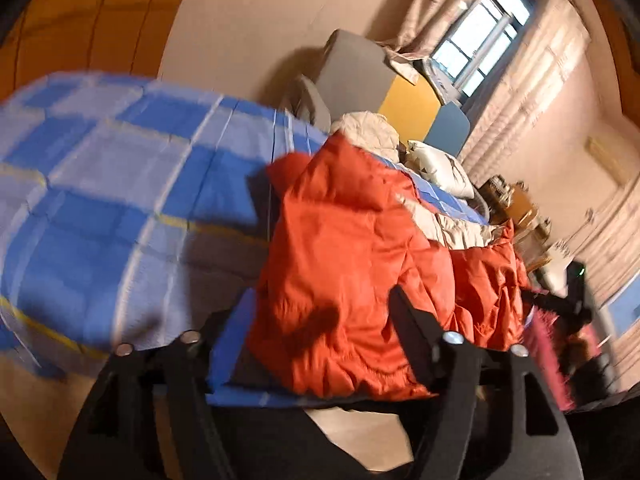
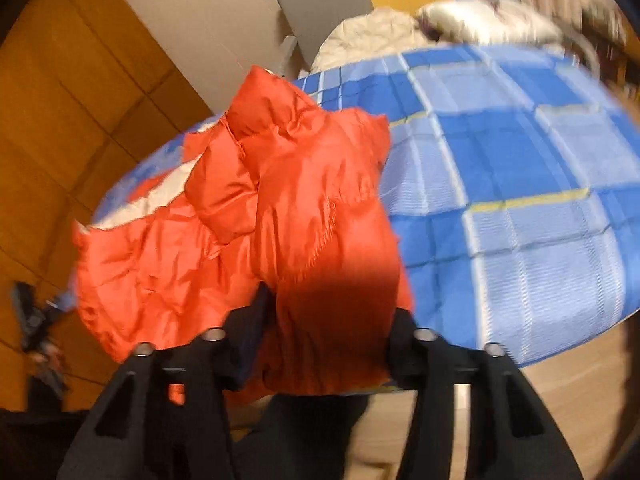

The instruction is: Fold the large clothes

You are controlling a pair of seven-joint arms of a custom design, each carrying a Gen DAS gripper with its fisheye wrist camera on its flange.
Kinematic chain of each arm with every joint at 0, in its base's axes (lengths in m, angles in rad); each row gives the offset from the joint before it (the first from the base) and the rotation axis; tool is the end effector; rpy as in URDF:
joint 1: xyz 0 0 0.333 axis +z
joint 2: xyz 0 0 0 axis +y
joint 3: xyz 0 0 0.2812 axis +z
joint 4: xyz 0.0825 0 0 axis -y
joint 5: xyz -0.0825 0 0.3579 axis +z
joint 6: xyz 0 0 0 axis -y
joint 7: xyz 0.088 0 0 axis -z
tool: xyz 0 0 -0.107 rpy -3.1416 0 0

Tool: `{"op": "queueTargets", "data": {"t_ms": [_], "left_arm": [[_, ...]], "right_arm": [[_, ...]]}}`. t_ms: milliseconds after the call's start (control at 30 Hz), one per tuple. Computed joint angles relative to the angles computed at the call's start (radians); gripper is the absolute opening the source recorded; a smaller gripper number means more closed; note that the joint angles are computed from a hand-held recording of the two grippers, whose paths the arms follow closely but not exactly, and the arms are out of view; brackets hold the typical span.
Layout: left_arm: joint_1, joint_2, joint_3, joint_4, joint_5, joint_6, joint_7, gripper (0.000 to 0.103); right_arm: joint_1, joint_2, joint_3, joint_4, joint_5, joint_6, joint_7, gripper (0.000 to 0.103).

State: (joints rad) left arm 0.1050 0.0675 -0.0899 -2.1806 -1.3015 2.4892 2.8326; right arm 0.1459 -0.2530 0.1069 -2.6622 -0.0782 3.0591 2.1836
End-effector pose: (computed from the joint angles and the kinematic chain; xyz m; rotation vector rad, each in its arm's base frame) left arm 0.5405 0.0132 0.3624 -1.7113 2.1816 -1.3391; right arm 0.4292 0.1170 0.3820 -1.5235 2.0204 -0.3648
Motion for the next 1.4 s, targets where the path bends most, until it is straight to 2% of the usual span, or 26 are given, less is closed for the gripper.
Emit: {"op": "queueTargets", "data": {"t_ms": [67, 100, 167, 367, 567, 633, 667, 800, 867, 933, 967, 1067, 1167, 1233, 1400], "left_arm": [[-0.012, -0.008, -0.008, 0.006, 0.018, 0.043, 0.019, 0.078], [-0.017, -0.005, -0.01, 0.016, 0.032, 0.047, 0.029, 0.08], [-0.03, 0.013, -0.019, 0.043, 0.073, 0.07, 0.036, 0.082], [-0.044, 0.062, -0.043, 0.111, 0.196, 0.078, 0.002, 0.082], [-0.032, 0.124, -0.067, 0.185, 0.262, 0.07, -0.033, 0.081], [-0.03, 0.147, -0.075, 0.208, 0.292, 0.075, -0.054, 0.08], [-0.026, 0.156, -0.081, 0.217, 0.3, 0.073, -0.057, 0.079], [-0.02, 0.176, -0.102, 0.232, 0.321, 0.095, -0.066, 0.067], [-0.016, 0.184, -0.11, 0.235, 0.324, 0.099, -0.066, 0.06], [-0.016, 0.194, -0.116, 0.241, 0.34, 0.105, -0.075, 0.041], [-0.017, 0.198, -0.118, 0.242, 0.35, 0.112, -0.079, 0.023], [-0.013, 0.183, -0.138, 0.216, 0.327, 0.158, -0.041, 0.006], [-0.007, 0.142, -0.147, 0.177, 0.252, 0.186, 0.021, 0.002], [0.005, 0.102, -0.141, 0.154, 0.167, 0.168, 0.068, 0.002], [-0.006, -0.002, -0.076, 0.107, 0.009, 0.108, 0.164, 0.002]], "right_arm": [[-0.14, -0.026, 0.129, 0.029, -0.176, -0.068, 0.116, 0.065], [-0.173, -0.034, 0.16, 0.041, -0.224, -0.091, 0.139, 0.068], [-0.193, -0.037, 0.176, 0.066, -0.324, -0.102, 0.159, 0.078], [-0.14, 0.098, 0.119, 0.234, -0.453, -0.157, 0.099, 0.078], [-0.053, 0.262, 0.029, 0.393, -0.405, -0.199, -0.03, 0.078], [-0.029, 0.289, 0.01, 0.41, -0.346, -0.192, -0.087, 0.063], [-0.015, 0.296, -0.003, 0.418, -0.365, -0.196, -0.069, 0.057], [0.04, 0.292, -0.05, 0.409, -0.41, -0.203, -0.032, 0.033], [0.057, 0.282, -0.065, 0.4, -0.431, -0.208, -0.006, 0.025], [0.067, 0.271, -0.072, 0.394, -0.458, -0.22, 0.027, 0.017], [0.07, 0.265, -0.073, 0.391, -0.472, -0.223, 0.044, 0.013], [0.07, 0.223, -0.068, 0.371, -0.542, -0.23, 0.125, 0.009], [0.054, 0.162, -0.051, 0.337, -0.601, -0.234, 0.199, 0.007], [0.038, 0.114, -0.033, 0.311, -0.629, -0.237, 0.236, 0.007], [-0.012, -0.015, 0.019, 0.253, -0.66, -0.249, 0.281, 0.007]]}}
